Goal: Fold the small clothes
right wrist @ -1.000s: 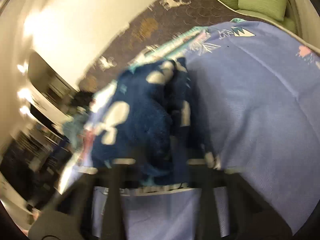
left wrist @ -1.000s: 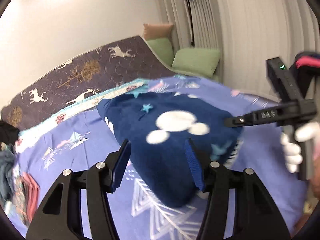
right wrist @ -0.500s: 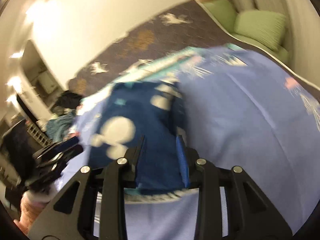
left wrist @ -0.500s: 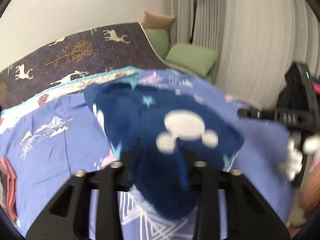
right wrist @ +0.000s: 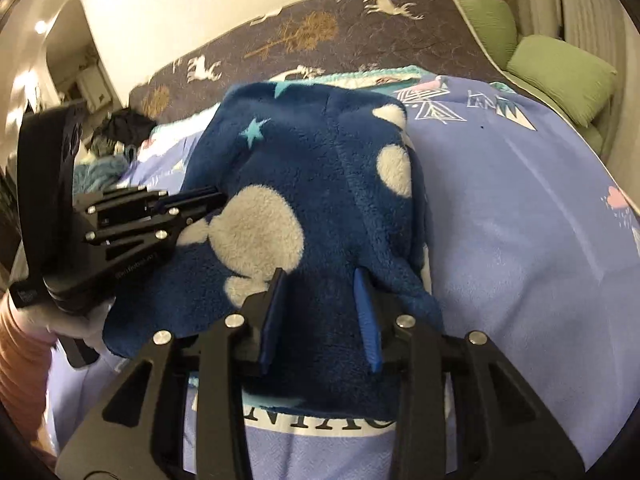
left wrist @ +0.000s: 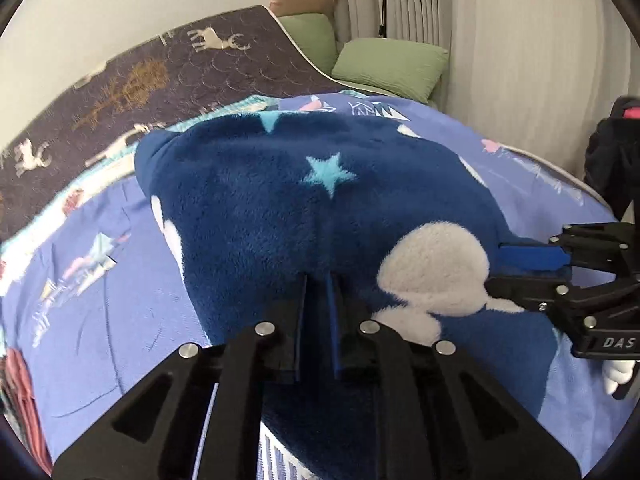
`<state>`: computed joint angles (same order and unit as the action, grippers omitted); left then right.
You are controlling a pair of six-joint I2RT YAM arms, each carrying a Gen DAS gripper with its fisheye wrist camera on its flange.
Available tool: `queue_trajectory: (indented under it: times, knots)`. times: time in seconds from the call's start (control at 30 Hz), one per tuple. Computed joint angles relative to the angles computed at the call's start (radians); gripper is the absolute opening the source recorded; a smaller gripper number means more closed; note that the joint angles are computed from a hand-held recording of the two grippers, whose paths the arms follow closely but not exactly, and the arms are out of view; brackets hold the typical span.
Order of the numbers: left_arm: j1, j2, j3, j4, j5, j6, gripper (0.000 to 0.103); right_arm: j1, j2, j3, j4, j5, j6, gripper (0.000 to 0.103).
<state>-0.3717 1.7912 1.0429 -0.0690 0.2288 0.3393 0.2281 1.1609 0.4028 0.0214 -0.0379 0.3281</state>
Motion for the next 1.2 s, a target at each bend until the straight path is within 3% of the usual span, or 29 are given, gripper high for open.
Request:
queue_trajectory:
  times: [0.1,0.27,0.4,0.5,0.6,0.7,0.73,0.8,0.9,0.93,1.03,1.13,1.2]
  knots:
    - [0.03,0.011,0.048,-0.066,0.061,-0.019,0.011,-0.01,-0.003,0.049,-0.082,-0.037,-0.004,0.036]
    - [0.042,-0.006,0.015,-0.03,0.091,-0.041,0.011,0.023,-0.011,0.092,-0.139,0.022,0.018,0.04]
    - [0.068,-0.042,0.062,-0.088,0.148,-0.068,0.009,0.031,-0.137,0.05,-0.081,0.041,0.061,0.045]
    - [0.08,-0.059,0.109,-0.042,0.135,-0.095,0.009,0.034,-0.215,0.08,-0.067,0.115,0.045,0.045]
    - [0.103,0.064,0.309,-0.124,0.166,-0.146,0.009,0.032,-0.128,0.182,-0.105,0.139,-0.011,0.045]
    - [0.06,0.269,0.522,-0.255,-0.028,-0.086,0.009,-0.004,0.132,0.298,-0.191,0.087,-0.018,0.044]
    - [0.052,0.334,0.552,-0.267,-0.055,-0.055,0.01,-0.025,0.231,0.29,-0.144,0.046,-0.03,0.044]
    - [0.034,0.357,0.493,-0.167,-0.083,-0.033,0.008,-0.015,0.278,0.228,0.0,0.075,-0.067,0.044]
    - [-0.003,0.321,0.466,-0.159,-0.163,0.007,0.005,-0.029,0.266,0.264,-0.083,0.051,-0.038,0.044]
    - [-0.003,0.315,0.474,-0.174,-0.164,0.029,0.005,-0.031,0.276,0.307,-0.143,0.048,-0.066,0.044]
    - [0.04,0.28,0.515,-0.241,-0.046,0.039,0.01,-0.047,0.262,0.424,-0.313,0.028,-0.052,0.044]
    - [0.07,0.281,0.556,-0.204,-0.005,-0.007,0.017,-0.018,0.248,0.519,-0.334,0.114,-0.122,0.05]
    - [0.095,0.321,0.637,-0.218,0.042,-0.075,0.021,-0.024,0.317,0.61,-0.355,0.098,-0.138,0.054]
